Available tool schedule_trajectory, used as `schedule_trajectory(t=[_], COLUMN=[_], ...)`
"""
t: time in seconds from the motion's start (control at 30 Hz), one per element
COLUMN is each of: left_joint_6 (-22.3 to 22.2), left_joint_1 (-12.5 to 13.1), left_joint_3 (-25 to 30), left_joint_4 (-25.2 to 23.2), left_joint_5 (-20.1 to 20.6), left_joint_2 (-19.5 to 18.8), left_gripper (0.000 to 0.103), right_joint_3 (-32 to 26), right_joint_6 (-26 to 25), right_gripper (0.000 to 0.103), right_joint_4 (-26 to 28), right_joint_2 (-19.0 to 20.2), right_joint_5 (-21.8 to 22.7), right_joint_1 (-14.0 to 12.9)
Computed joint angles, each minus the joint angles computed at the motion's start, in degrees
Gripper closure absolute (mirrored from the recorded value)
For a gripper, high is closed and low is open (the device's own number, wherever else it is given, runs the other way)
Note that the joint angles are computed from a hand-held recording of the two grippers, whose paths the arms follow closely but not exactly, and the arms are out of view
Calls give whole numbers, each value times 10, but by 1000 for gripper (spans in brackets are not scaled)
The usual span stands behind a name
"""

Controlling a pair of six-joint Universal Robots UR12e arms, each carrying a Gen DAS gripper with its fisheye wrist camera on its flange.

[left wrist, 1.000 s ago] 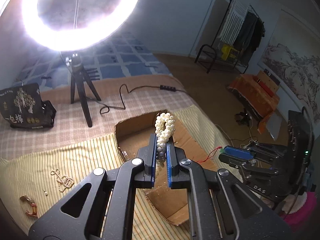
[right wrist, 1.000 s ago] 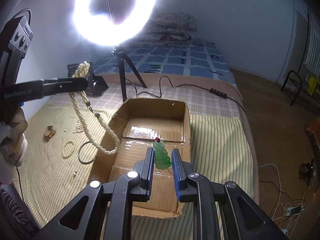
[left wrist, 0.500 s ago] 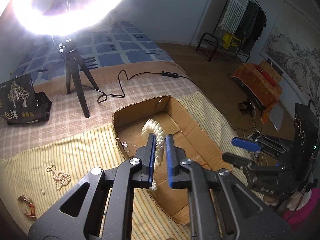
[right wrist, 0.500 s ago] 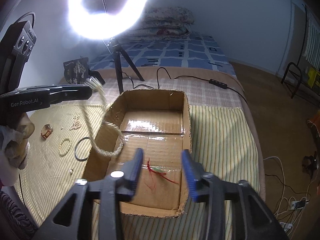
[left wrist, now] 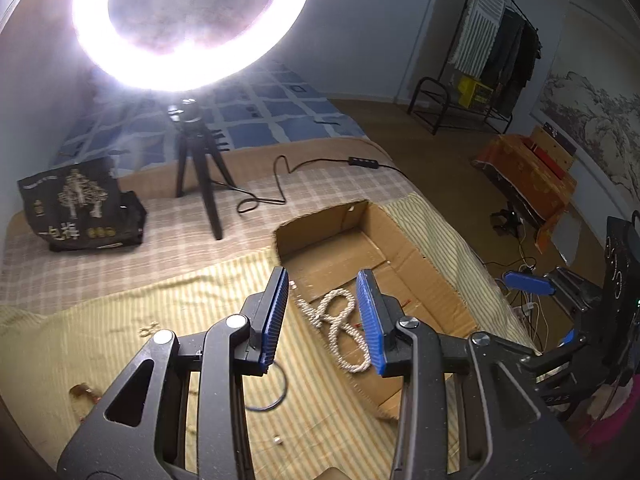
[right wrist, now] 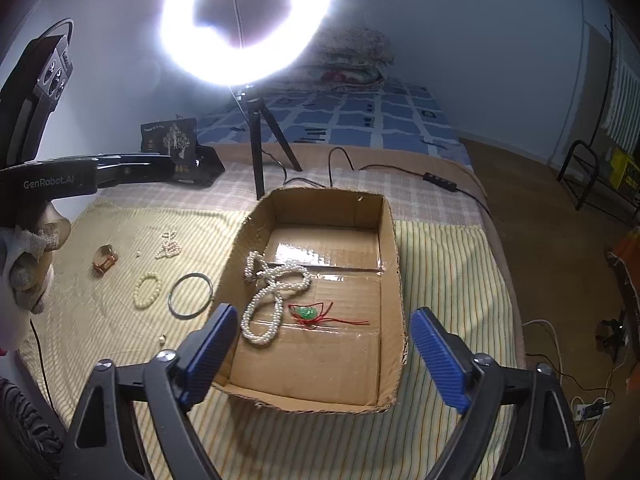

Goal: Organize jewelry
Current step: 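Move the right tool toward the pale beaded bracelet while the left tool approaches the brown watch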

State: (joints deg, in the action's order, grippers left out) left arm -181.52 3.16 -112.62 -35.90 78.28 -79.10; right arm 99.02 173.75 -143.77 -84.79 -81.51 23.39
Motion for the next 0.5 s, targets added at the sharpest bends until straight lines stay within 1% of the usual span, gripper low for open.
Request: schedule_trajectory(t=[0.1, 0.17, 0.33, 0.5], left_joint_6=[7, 9, 25, 47], left_joint_1=[13, 25, 60, 109], left_joint_3=[-10, -20, -48, -80], left_joint_4=[-3, -4, -16, -21], left_joint_5=[0, 0, 2, -4], left_joint_2=[20, 36, 75, 116], left_gripper=[68, 68, 68, 68], right_joint_3=[0, -1, -5, -9], right_joint_6=[4, 6, -8, -14], right_gripper=[6, 0, 0, 0], right_joint_4=[-3, 0, 6, -2], right_joint_2=[-6, -9, -13, -13], right_joint_5=[-3, -6, -23, -30], right_joint_1=[7, 13, 32, 49])
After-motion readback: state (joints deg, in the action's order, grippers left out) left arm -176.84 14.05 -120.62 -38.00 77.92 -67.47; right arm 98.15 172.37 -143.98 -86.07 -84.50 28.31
